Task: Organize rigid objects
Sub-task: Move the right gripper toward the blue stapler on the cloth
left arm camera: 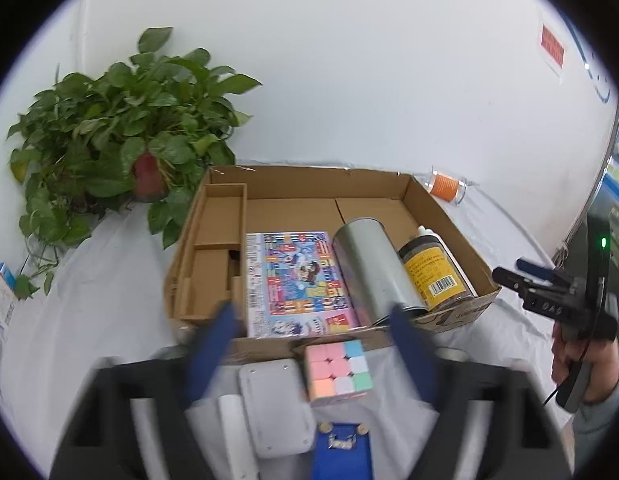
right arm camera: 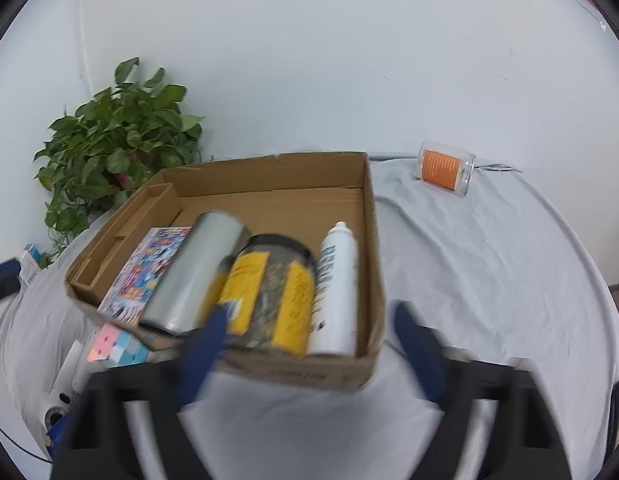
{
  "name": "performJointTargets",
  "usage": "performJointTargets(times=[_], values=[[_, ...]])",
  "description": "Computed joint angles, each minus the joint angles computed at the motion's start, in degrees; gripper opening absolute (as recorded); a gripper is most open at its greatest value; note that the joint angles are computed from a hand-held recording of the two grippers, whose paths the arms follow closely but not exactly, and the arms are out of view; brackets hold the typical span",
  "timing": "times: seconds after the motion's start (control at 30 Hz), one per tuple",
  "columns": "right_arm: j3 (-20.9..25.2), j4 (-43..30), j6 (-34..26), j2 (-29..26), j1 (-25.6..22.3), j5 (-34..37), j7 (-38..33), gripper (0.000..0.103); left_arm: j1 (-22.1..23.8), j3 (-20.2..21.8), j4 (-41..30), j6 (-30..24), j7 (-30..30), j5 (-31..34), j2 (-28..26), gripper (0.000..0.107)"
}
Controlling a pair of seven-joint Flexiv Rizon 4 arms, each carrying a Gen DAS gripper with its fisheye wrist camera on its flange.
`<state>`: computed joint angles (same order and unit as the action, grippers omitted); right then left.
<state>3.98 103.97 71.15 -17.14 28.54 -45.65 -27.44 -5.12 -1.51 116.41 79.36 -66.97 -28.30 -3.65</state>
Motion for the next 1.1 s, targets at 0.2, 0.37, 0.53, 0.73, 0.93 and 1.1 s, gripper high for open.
performJointTargets(times=[0.2,0.37,0.53,0.73,0.93,1.1], values=[[-2.9,5.9,2.7,4.7,3.8,-19.4,19.8,0.101,1.8,3.3,3.9,2.9,-6.3,10.9,5.2,0.076],[1.5,5.8,0.3,5.6,3.5,-26.1,24.3,0.103,1.9,4.5,7.5,6.8,-7.8,14.1,8.0,0.102],[5.3,5.4,0.0,5.4,4.6,-26.5,25.0,0.103,1.3,4.8,10.2,5.0,-5.7,13.4,9.8,0.102],[7.8,5.6,4.9,2.1,8.5,-21.0,20.2,0.103,-2.4,5.9,14.3,2.4,-1.1,5.0,10.5,0.102],[7.6,3.0,6.0,-3.5,16.1,-16.4,13.7,0.102,-0.8,5.4,17.5,2.3,-1.3,5.6,11.5,0.102],[4.0,-0.9,0.7,-7.1,22.9,-21.5,12.7,0.096,-1.7,6.5,19.8,3.0,-0.8,1.9,12.2,0.102]])
